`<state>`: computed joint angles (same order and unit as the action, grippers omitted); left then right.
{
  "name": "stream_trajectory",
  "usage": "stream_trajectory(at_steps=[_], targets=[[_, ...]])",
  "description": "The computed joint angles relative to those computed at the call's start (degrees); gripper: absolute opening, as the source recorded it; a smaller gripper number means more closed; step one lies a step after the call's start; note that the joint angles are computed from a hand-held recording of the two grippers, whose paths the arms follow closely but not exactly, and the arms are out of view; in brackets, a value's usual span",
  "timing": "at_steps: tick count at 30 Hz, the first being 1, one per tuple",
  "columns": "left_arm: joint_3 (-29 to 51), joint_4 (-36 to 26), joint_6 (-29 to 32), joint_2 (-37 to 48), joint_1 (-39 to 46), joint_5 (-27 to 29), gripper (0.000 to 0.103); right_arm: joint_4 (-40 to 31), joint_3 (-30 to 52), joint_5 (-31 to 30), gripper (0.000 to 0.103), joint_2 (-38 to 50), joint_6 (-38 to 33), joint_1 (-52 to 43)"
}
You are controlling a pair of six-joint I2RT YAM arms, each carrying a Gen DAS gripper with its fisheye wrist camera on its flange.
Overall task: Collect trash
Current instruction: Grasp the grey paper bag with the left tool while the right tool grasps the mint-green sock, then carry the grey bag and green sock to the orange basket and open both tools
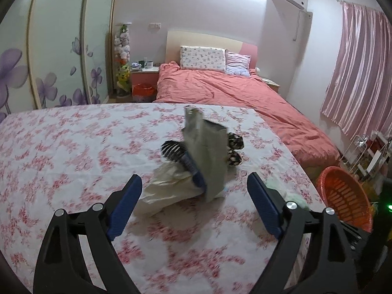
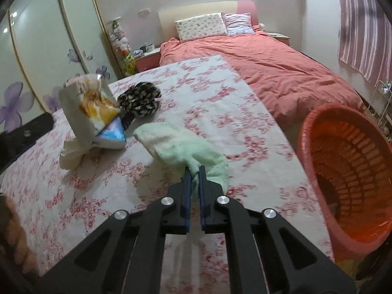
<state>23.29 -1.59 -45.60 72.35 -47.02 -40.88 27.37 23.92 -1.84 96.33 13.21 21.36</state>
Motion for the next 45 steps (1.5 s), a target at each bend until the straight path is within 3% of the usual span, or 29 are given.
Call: stream_trajectory(at_steps=[8,11,15,18,25,34,45], targets=[[7.83,1.50,0.47,13.09,3.73,-0.99,0.082,0.35,-2.87,-2.97,0.007,-4.01,-1.77,-4.53],[8.99,1.93,1.23,15.11,5.20,-0.25,0.070,0.32,-3.44,-4.08,0.007,-4.86,-2.08,-6.14],[8.41,3.71,2.77,14.93,6.60,2.09,0.038,0.37,-3.79,-5.11,0.007,-5.38,-2.37,-7.79],[6.47,5.44,3.75,12.93,6.45,2.48,0.032,0.18,-4.02,-5.72,0.007,-6.24,-2.21,-8.64],[3.62,6.59,7.10,6.71,5.54,2.36,0.028,-1.08,-5.07,-6.91,0.007,-11.17,-1.20,-10.16],[4.65,2.78,6.28,2.08,1.15,-0.17,0.028,-4.12,-6.76,-8.99,0.007,-19.18,-1.37,-13.19],[9.57,2.19,6.45,4.52,-8.21,-1.37,0.028,-8.56,-8.44,-12.06,0.007,-29.41,-2.31,-20.73]])
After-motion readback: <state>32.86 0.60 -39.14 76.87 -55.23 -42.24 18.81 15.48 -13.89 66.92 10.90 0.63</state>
